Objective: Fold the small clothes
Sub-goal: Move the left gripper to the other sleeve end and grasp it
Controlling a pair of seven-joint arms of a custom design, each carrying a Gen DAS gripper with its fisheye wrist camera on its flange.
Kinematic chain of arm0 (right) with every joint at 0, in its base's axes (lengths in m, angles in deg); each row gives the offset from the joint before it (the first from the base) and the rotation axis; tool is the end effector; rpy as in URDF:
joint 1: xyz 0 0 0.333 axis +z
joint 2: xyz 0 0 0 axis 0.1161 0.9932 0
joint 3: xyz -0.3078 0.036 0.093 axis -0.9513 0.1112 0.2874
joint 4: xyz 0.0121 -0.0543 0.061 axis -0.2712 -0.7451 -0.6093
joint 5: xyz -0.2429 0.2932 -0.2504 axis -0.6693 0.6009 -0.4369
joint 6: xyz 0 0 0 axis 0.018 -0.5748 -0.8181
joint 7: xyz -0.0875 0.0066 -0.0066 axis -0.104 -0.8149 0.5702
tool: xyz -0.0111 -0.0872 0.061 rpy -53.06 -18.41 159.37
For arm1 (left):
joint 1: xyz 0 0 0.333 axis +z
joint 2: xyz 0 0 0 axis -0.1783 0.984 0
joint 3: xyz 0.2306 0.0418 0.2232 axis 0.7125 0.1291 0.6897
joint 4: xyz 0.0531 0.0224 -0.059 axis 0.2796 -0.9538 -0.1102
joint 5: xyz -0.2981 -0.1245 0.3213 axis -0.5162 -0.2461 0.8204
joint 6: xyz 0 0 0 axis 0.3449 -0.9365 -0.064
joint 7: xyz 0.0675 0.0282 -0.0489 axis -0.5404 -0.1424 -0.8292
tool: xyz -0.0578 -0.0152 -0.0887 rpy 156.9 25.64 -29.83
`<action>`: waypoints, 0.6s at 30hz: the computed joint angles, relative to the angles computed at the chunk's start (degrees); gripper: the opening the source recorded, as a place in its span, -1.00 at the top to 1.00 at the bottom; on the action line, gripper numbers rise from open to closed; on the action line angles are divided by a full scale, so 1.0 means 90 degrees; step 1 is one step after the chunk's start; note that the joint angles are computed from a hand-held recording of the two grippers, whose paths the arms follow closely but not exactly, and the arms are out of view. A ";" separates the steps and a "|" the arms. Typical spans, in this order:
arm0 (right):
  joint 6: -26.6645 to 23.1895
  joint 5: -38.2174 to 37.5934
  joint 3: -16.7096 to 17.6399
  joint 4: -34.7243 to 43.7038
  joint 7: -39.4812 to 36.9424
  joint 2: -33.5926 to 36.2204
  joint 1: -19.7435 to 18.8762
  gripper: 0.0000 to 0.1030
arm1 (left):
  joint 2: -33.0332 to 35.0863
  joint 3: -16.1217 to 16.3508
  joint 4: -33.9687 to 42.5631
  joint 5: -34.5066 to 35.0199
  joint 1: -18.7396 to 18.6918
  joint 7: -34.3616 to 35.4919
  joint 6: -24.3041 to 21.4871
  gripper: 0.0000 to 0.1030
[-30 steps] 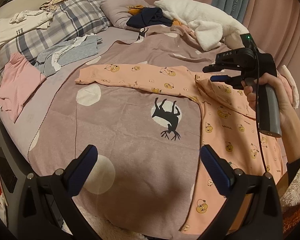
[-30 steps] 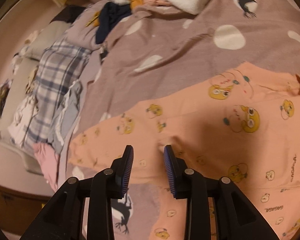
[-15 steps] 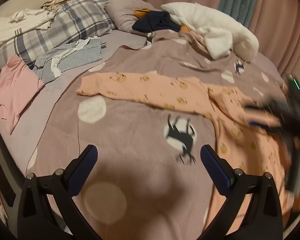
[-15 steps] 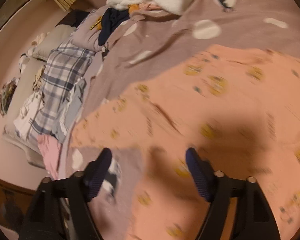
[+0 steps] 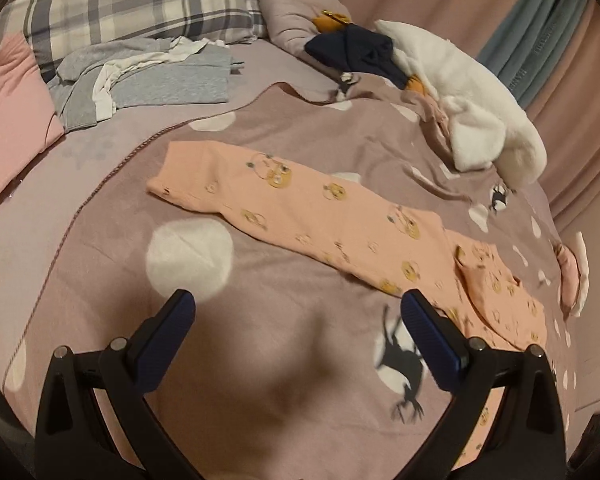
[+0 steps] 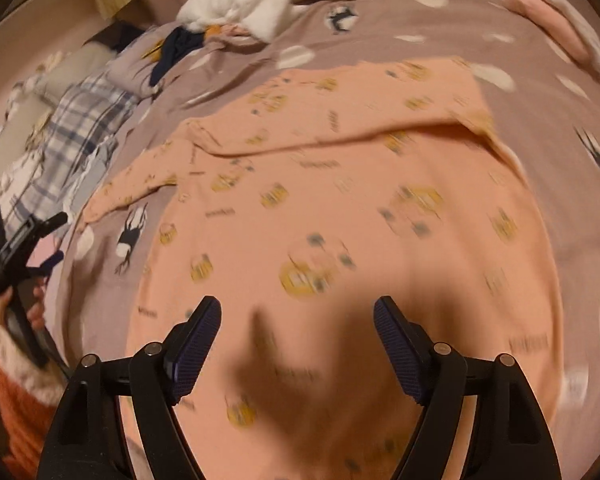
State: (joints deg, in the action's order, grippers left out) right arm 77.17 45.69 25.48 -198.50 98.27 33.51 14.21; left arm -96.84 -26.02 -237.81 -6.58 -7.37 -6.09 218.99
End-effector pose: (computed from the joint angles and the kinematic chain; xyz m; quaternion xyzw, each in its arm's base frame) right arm 0.4339 -0.0423 0.5340 -0.6998 0.6467 0.0026 0.3035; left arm 0.3873 -0.1001 0.5203 -0.8349 0.4062 -0.3200 0.1885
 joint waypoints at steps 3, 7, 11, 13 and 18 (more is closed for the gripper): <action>-0.0288 0.0053 -0.0096 0.0011 0.0098 0.0064 -0.0085 -0.61 | -0.0009 0.0251 -0.0157 -0.0146 -0.0013 0.0117 0.0444 -0.99; -0.0053 -0.0180 0.0110 -0.0144 0.0262 -0.0149 -0.0245 -0.61 | 0.0164 0.0554 -0.0253 -0.0466 0.0012 0.0448 0.1099 -0.99; 0.0008 -0.0346 0.0069 -0.0386 0.0297 -0.0607 -0.0274 -0.61 | 0.0424 0.0271 0.0031 -0.0320 0.0575 0.0353 0.0621 -0.99; 0.0092 -0.0549 0.0121 -0.0486 0.0252 -0.0794 -0.0292 -0.61 | 0.0602 0.0554 0.0004 -0.0512 0.0396 0.0485 0.0810 -0.99; 0.0265 -0.0825 0.0127 -0.0561 0.0357 -0.0887 -0.0248 -0.61 | 0.0992 0.1480 -0.0196 -0.1743 -0.0449 0.1088 0.1737 -0.99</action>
State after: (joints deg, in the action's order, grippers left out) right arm 79.56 38.26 26.62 -203.55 101.48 25.52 11.98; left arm -87.91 -12.70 -239.57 -22.27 -11.41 3.70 234.62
